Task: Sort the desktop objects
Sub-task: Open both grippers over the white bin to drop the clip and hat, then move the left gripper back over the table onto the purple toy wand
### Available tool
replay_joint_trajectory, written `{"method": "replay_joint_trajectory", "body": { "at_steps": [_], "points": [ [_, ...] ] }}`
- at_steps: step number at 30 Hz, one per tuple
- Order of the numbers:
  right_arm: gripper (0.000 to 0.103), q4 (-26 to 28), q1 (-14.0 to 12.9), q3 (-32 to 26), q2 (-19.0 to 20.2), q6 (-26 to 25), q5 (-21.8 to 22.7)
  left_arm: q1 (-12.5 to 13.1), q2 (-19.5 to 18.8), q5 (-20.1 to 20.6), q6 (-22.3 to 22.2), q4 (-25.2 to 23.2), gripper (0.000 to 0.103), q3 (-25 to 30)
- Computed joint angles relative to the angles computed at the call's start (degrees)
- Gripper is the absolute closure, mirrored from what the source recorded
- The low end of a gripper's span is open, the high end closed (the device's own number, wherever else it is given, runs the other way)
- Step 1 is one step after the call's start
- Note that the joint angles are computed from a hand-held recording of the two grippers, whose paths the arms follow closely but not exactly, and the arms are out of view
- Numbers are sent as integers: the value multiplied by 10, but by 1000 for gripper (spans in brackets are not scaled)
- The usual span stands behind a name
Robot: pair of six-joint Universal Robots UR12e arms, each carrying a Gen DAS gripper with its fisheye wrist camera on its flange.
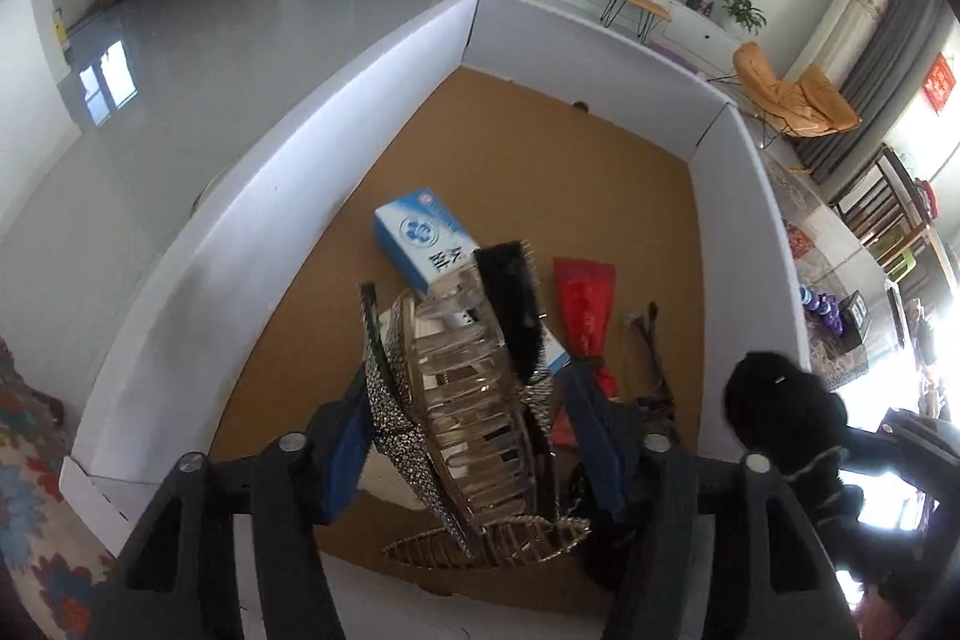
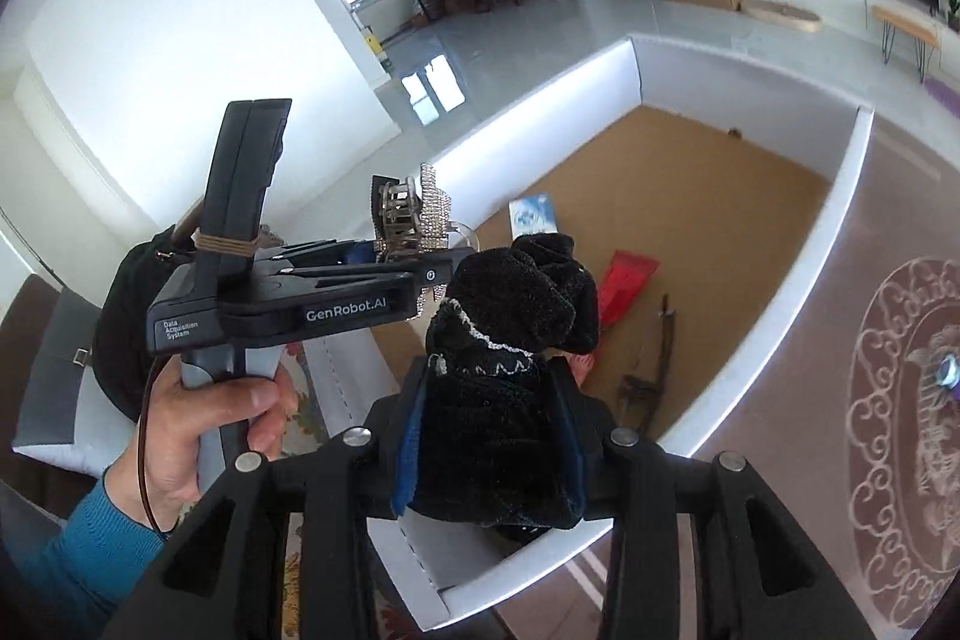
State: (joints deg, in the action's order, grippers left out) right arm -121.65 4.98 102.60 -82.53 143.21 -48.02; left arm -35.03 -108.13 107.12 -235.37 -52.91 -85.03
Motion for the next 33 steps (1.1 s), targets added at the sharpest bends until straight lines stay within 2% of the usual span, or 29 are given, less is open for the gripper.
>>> {"method": "replay_joint_trajectory", "body": {
  "at_steps": [1, 3, 6, 9, 11, 13, 15, 17, 19, 21, 23, 25, 27, 28, 33],
  "points": [
    [36, 6, 1, -2, 6, 7, 2, 1, -1, -1, -12, -6, 17, -1],
    [24, -17, -8, 9, 7, 32, 19, -2, -5, 9, -24, -12, 17, 2],
    [16, -75, -37, 34, -4, 65, 59, -16, -10, 45, -37, -10, 17, 10],
    [7, -162, -70, 58, -15, 101, 58, -33, -15, 81, -19, 35, 17, 18],
    [1, -248, -93, 86, -25, 119, 10, -49, -28, 97, 17, 64, 17, 37],
    [0, -340, -113, 117, -29, 124, -83, -64, -45, 97, 63, 97, 17, 63],
    [0, -394, -133, 139, -22, 106, -187, -77, -68, 75, 117, 131, 17, 96],
    [0, -400, -154, 147, -11, 106, -267, -88, -95, 35, 168, 153, 17, 135],
    [0, -385, -187, 150, -4, 121, -295, -96, -125, -19, 205, 156, 10, 178],
    [0, -389, -209, 156, 1, 137, -322, -99, -157, -90, 223, 158, 4, 216],
    [0, -388, -226, 158, 4, 146, -333, -102, -193, -130, 234, 135, 4, 257],
    [0, -381, -240, 160, 1, 157, -328, -108, -228, -140, 246, 92, 4, 302],
    [0, -375, -253, 161, 1, 177, -296, -109, -257, -145, 254, 51, 4, 337],
    [0, -382, -252, 162, 2, 182, -301, -109, -268, -144, 257, 33, 4, 352],
    [0, -382, -252, 157, 6, 185, -301, -102, -310, -108, 288, -42, 4, 418]
  ]
}}
